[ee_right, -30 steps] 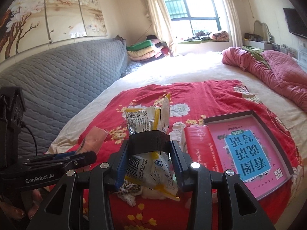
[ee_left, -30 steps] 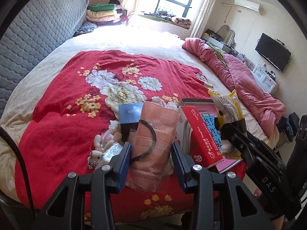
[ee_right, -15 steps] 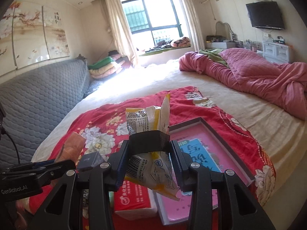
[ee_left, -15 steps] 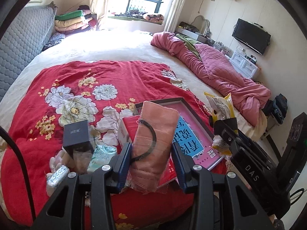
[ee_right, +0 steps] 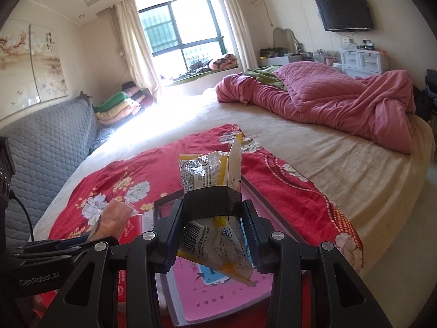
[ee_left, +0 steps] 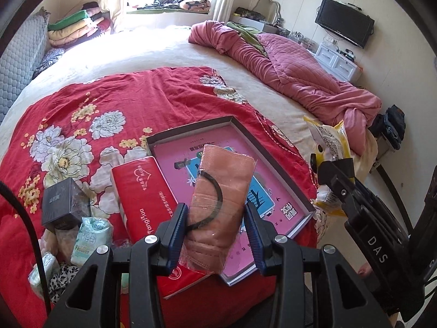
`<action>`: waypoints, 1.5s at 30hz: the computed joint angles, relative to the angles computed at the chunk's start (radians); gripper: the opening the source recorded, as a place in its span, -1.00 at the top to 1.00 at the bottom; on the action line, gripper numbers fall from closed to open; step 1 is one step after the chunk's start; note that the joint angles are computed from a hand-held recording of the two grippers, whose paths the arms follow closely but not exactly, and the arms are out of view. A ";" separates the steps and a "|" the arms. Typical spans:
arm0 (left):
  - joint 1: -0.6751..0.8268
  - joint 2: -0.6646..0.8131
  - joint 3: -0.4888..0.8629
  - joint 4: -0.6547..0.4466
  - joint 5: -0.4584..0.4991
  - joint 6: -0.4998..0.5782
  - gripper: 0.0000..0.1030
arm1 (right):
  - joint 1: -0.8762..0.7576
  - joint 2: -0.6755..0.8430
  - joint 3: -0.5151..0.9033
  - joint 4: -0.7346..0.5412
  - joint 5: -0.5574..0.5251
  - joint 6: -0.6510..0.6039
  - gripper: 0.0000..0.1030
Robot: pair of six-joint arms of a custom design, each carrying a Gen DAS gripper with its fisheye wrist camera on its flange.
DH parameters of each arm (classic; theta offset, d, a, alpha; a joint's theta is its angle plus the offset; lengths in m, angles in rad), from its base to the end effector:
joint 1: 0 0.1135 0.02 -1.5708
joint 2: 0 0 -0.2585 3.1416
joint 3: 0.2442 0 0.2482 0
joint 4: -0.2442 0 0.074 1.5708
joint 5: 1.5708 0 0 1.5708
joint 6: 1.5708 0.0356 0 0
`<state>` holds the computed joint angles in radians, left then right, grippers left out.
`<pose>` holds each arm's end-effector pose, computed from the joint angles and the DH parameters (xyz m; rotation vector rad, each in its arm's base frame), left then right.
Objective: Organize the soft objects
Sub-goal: 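Carry the towel roll and snack bag over the pink book box with both tools, then open the left tool to drop the towel roll while the right tool releases the snack bag into the box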
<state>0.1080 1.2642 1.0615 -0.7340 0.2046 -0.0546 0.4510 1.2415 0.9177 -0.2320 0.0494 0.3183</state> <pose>0.2538 0.0202 0.2825 -0.1188 2.4919 -0.2340 0.2500 0.1191 0.2806 -0.1132 2.1493 0.3998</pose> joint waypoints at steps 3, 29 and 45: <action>-0.046 0.056 0.008 0.019 -0.030 -0.013 0.18 | -0.025 0.031 0.000 0.002 -0.011 -0.014 0.16; -0.228 0.421 0.120 -0.010 -0.150 0.051 0.18 | -0.170 0.350 0.031 0.021 -0.159 -0.141 0.16; -0.282 0.438 0.111 -0.020 -0.191 0.088 0.17 | -0.173 0.445 0.071 -0.007 -0.162 -0.145 0.14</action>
<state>-0.1740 1.7020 1.1722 -0.7537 0.0140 0.0335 0.2776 1.6861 0.9887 -0.2395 -0.1126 0.1733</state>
